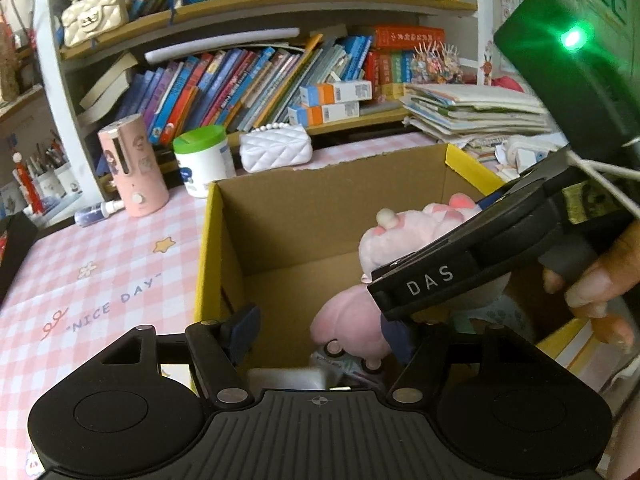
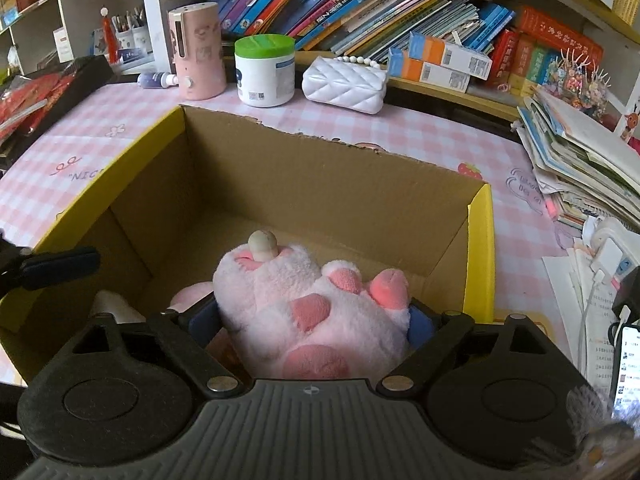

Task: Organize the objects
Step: 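Lower the pig and charger into the yellow box and open both grippers, then lift both open grippers out of the box and pull back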

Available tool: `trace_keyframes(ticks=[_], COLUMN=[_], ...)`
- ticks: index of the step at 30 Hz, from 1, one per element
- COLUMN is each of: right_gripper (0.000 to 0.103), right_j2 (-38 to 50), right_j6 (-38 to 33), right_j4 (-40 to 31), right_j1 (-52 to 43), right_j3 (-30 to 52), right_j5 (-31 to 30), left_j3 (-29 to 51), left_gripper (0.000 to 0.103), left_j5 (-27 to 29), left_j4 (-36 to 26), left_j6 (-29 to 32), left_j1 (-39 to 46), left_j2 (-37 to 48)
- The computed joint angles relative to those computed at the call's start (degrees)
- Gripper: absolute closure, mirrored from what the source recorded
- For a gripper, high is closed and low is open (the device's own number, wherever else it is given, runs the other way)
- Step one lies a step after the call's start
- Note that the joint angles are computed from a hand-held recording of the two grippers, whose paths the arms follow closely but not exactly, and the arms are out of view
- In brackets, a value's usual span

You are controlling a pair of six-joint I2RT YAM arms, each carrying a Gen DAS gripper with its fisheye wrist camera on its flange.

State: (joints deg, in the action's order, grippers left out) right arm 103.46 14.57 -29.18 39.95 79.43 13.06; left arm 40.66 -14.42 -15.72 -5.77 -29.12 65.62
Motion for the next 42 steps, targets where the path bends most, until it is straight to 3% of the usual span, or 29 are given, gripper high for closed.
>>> trace_keyframes(ticks=[1, 8, 17, 25, 33, 38, 42], right_gripper=[0.01, 0.006, 0.0, 0.0, 0.0, 0.0, 0.0], right_j2=[0.1, -2.5, -8.4, -14.8, -14.3, -8.4, -3.4], right_j6=[0.1, 1.3, 6.0, 13.9, 27.3, 38.1, 43.1], right_j4=[-0.1, 4.0, 9.7, 10.9, 2.7, -8.3, -15.6], right_j1=[0.0, -0.2, 2.1, 12.4, 27.0, 35.3, 39.8], right_j3=[0.1, -3.7, -10.3, -14.6, -11.4, -5.0, 0.9], right_j5=[0.0, -0.3, 2.9, 15.9, 31.9, 37.4, 38.5], left_j3=[-0.6, -2.8, -4.0, -5.2, -4.9, -3.6, -3.4], left_gripper=[0.022, 0.009, 0.002, 0.002, 0.002, 0.001, 0.001], left_j5=[-0.1, -5.0, -11.7, -14.6, -12.6, 1.8, 6.7], left_j4=[0.1, -4.7, -14.8, -23.2, -37.0, -43.7, -47.4], left_j6=[0.3, -0.8, -7.4, -11.3, -14.1, -7.9, -1.0], left_j1=[-0.1, -3.9, -6.2, -3.2, 1.4, 20.5, 31.4], left_j2=[-1.3, -10.4, -20.7, -30.1, -42.9, -48.8, -53.6])
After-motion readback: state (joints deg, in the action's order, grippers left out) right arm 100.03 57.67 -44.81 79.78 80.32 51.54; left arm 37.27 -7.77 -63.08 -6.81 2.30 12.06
